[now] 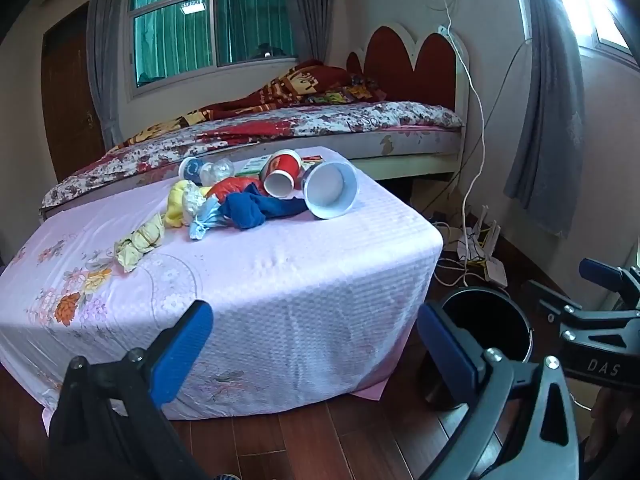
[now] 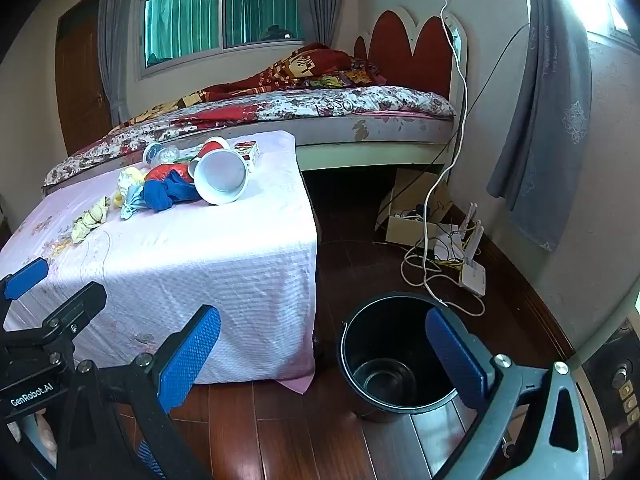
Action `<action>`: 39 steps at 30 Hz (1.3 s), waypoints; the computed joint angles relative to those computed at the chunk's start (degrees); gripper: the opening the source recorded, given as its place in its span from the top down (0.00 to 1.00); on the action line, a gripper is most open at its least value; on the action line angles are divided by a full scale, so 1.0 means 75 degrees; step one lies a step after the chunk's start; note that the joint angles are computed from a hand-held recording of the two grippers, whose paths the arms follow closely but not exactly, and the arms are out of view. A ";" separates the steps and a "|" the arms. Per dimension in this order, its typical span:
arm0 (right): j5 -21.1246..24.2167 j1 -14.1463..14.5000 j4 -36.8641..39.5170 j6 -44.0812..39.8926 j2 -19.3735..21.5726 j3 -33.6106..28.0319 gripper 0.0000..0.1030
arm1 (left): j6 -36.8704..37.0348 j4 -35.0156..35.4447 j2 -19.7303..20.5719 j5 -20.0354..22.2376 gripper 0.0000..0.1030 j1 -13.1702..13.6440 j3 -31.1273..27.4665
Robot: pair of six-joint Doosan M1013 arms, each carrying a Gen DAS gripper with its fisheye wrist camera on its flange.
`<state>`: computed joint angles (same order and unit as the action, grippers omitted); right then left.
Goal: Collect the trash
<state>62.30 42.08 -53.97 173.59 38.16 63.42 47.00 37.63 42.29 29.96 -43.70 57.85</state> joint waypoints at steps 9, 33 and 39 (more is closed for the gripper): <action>-0.0015 0.0004 -0.0036 0.0028 -0.0029 0.0053 0.00 | -0.0126 0.0117 -0.0007 -0.0033 0.01 0.0012 0.0036; -0.0039 -0.0002 -0.0063 0.0055 -0.0038 0.0064 0.00 | -0.0132 0.0114 -0.0010 -0.0087 0.01 0.0030 0.0080; -0.0038 -0.0001 -0.0059 0.0047 -0.0037 0.0060 0.00 | -0.0164 0.0143 -0.0017 -0.0097 0.01 0.0025 0.0105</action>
